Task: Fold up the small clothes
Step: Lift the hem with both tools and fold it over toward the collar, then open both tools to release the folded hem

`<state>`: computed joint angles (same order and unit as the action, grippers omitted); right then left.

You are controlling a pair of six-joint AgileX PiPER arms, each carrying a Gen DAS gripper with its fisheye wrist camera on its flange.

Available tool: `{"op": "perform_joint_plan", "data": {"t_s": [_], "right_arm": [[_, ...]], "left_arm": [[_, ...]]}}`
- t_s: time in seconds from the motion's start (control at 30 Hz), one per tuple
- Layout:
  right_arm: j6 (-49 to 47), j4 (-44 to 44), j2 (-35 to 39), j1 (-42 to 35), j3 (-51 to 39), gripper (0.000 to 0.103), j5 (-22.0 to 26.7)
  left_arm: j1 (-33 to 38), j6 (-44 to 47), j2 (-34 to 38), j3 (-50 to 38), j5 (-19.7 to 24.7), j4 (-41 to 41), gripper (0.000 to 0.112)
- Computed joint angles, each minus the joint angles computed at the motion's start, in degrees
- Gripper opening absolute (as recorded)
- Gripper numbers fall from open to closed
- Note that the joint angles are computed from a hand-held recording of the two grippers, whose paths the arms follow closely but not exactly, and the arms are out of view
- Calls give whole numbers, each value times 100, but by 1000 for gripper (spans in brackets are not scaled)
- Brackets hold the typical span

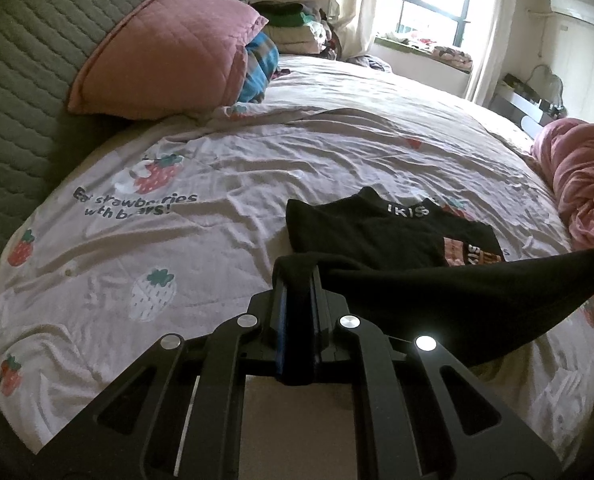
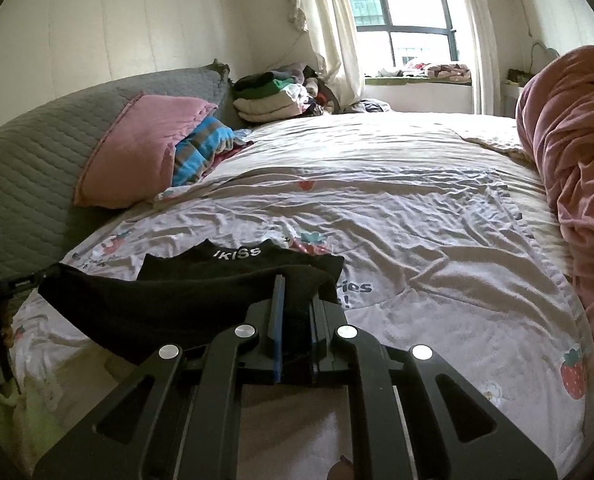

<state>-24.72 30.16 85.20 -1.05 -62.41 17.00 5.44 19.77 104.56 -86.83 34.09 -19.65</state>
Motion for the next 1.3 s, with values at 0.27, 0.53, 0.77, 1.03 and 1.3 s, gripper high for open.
{"op": "perform_joint_plan", "data": {"t_s": [0.27, 0.53, 0.77, 1.03, 1.3], "right_arm": [[728, -715, 775, 62, -687, 9, -95], [1734, -1637, 1635, 140, -1471, 9, -95], [2167, -1992, 2130, 142, -1969, 9, -6], [2697, -2520, 2565, 138, -2361, 9, 93], [3397, -3170, 3136, 215, -2876, 9, 319]], "left_arm": [[-97, -354, 660, -629, 7, 311, 3], [-110, -700, 1347, -1428, 163, 534, 3], [-111, -857, 1952, -2339, 522, 633, 4], [-159, -989, 2567, -3209, 847, 804, 5], [-208, -1166, 3005, -3674, 912, 1222, 10]]}}
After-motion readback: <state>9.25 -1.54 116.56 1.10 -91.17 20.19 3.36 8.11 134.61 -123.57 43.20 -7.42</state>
